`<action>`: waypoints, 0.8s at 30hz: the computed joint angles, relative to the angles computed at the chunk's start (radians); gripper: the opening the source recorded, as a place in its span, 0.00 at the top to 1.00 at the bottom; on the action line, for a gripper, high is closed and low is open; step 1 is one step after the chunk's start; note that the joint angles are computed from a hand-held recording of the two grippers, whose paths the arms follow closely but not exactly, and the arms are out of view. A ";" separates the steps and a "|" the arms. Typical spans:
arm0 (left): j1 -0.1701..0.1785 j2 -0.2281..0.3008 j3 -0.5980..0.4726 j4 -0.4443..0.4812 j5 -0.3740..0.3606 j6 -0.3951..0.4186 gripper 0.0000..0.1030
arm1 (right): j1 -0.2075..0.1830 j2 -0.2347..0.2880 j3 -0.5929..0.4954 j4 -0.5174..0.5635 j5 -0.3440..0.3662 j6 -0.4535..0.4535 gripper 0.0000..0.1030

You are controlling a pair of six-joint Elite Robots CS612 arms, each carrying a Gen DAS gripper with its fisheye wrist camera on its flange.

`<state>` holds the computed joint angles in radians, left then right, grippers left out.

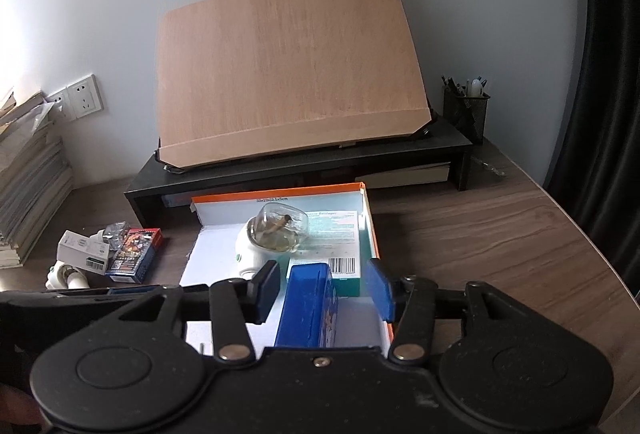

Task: Organize rigid objects
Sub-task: 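Open both grippers and lift them away from the tray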

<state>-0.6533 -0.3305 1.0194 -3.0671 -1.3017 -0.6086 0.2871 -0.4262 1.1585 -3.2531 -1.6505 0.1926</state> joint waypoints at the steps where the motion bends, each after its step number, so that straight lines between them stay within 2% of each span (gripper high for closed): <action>1: -0.002 -0.006 0.010 -0.002 0.010 -0.001 0.43 | 0.001 -0.002 0.005 -0.007 0.001 0.000 0.36; 7: -0.011 -0.049 0.077 -0.003 0.075 -0.030 0.28 | 0.009 -0.013 0.030 -0.039 0.030 -0.026 0.25; 10: -0.016 -0.069 0.120 -0.021 0.113 -0.043 0.23 | 0.014 -0.015 0.032 -0.035 0.052 -0.040 0.24; 24: -0.007 -0.159 0.307 -0.029 0.239 -0.224 0.21 | 0.048 0.008 -0.027 0.029 0.183 -0.144 0.21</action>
<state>-0.6603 -0.4895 1.3266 -3.0963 -1.0622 -0.8328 0.3350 -0.4183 1.1312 -3.2242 -1.4676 0.0489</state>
